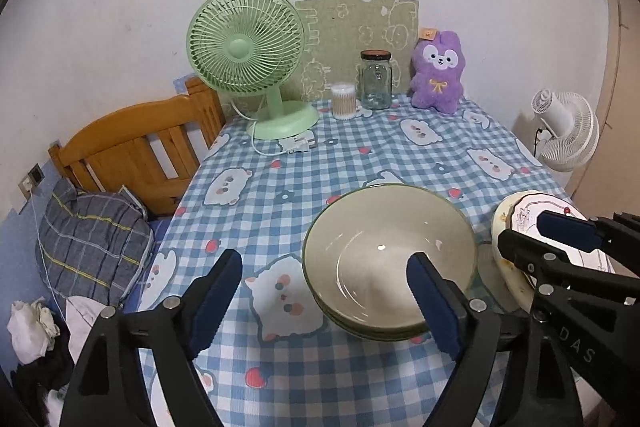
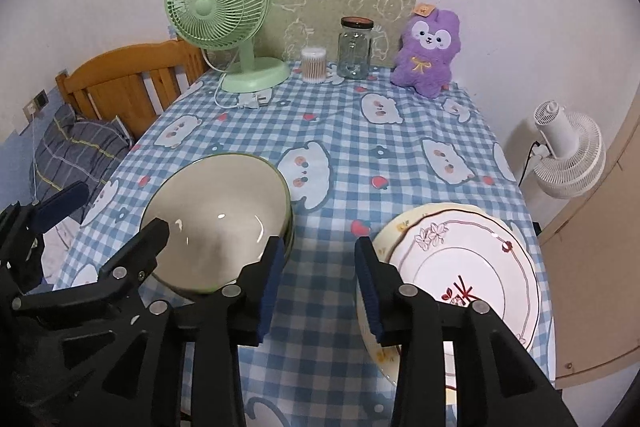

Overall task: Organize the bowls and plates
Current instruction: 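Lower the bowl into the other bowls and open both tools, then close both tools on the rim of the stacked bowls and lift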

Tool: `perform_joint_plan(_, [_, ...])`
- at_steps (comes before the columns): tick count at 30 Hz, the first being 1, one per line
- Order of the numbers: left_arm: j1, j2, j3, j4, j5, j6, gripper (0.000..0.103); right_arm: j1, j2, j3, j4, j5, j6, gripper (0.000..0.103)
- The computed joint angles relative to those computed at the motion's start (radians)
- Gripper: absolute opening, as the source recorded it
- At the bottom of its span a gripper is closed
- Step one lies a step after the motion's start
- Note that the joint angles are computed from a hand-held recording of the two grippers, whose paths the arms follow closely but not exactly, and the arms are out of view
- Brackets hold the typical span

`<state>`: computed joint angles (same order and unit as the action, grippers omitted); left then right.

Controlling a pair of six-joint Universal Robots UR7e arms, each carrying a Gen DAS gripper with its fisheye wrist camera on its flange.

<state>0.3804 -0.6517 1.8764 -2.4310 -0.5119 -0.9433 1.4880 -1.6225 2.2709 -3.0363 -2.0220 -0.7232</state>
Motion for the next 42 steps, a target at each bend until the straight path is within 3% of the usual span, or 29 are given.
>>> perform_joint_plan(8, [0.018,-0.013,0.013,0.029,-0.019,-0.02,0.09,-0.032,-0.014,-0.001,0.026,0.058,0.006,0.063])
perform_joint_plan(28, [0.141,0.033,-0.028,-0.136,-0.139,0.188,0.089,-0.029,0.154,-0.111,0.101,0.021,0.081,0.064])
perform_joint_plan(42, [0.205,0.07,-0.073,-0.182,-0.231,0.258,0.072,-0.053,0.24,-0.185,0.187,-0.005,0.155,0.064])
